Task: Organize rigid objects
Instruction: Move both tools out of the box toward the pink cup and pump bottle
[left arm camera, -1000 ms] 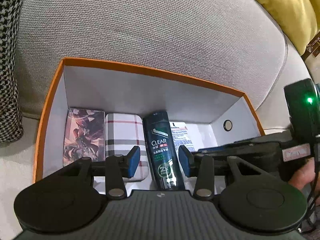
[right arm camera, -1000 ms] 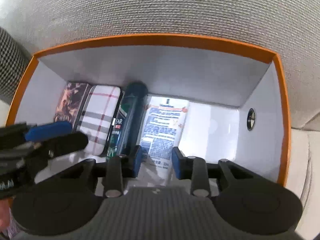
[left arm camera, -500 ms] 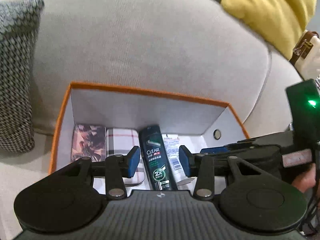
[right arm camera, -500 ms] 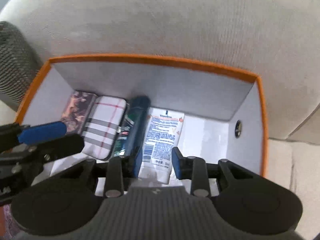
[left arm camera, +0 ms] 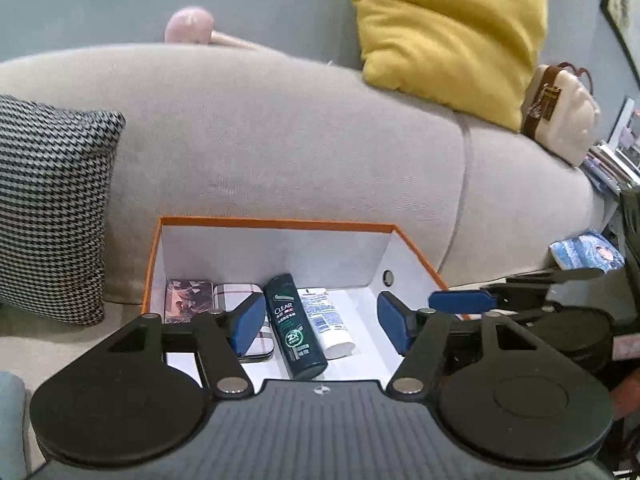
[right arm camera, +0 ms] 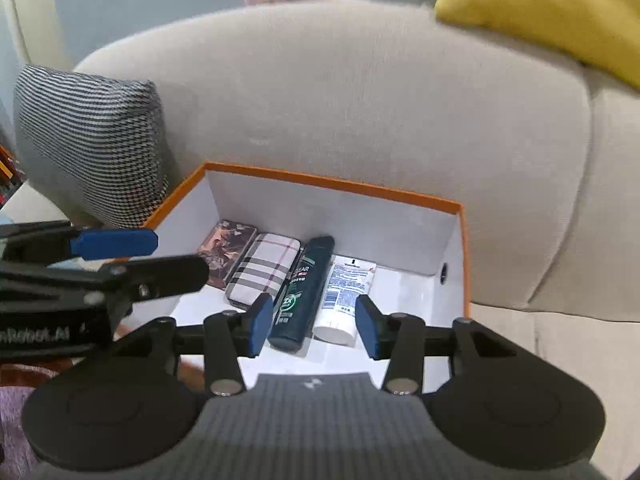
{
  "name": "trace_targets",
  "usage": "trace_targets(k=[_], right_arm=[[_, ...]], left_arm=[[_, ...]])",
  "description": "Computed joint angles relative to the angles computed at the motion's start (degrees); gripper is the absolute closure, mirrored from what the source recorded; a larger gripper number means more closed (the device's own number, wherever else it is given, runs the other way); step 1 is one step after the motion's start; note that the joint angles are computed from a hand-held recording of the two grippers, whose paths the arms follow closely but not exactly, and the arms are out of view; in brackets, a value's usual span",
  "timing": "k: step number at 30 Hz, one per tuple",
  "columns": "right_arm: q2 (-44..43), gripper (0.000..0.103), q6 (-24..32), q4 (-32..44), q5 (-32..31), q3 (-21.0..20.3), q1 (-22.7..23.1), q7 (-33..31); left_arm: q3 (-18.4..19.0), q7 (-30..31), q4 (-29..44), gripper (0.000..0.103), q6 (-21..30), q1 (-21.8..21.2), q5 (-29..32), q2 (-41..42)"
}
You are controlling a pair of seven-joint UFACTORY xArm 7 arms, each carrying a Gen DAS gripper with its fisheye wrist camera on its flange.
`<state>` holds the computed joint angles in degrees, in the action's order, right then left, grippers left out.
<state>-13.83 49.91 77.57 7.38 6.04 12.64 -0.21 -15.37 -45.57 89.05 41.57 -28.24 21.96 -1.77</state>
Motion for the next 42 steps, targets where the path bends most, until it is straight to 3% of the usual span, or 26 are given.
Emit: trace_targets(k=[2,4,8,12,17,21,30,36,42], right_arm=[[-3.94,0.053,-1.15,-3.7,1.6,-0.45,0.32,-0.2],[-7.82,0.052,-1.58,-7.22,2.11,-0.56,0.08,1.33],[-15.2,0.052,0.76,-13.3,-0.28,0.24,-2.24,7.4],[-22.87,0.053,5.18,-19.74,-0.97,-0.05,-3.35,12.51],[-30.1,0.057,10.56,-26.39,1.5,-0.81,-1.86,15.27],[-30.91,0.061,11.78,-28.22,4.2,-0.77,0.7,14.82],[-29.0,0.063,11.16,-29.44,5.27,-0.09,2.14,15.16],[-27.64,0.068,10.55,-29.87,6.59,-1.31,2.13,14.71],[-25.94,0.068,10.01,-29.66,7.95,-1.78,2.51,13.89]], left_arm=[[-0.25,-0.25,-1.94,0.023,-0.66,-0.16,-0.23,-2.06],[-0.27,0.44,-4.0,0.017,-0.96,-0.07,-4.47,-4.21],[-1.08,-0.83,-9.32,0.017,-1.28,0.55,-11.06,-8.89],[-1.95,0.5,-12.46,0.027,1.69,0.3,-16.48,-11.51],[-3.36,4.5,-15.22,0.028,4.66,-0.94,-18.77,-13.19],[-4.17,9.74,-15.05,0.028,7.47,-2.15,-19.15,-11.94],[-5.6,18.07,-11.23,0.028,13.54,-4.48,-12.82,-5.55],[-4.67,21.91,-10.02,0.029,14.26,-5.97,-11.33,-2.51],[-3.71,24.32,-8.64,0.037,14.73,-6.71,-11.18,-0.24]])
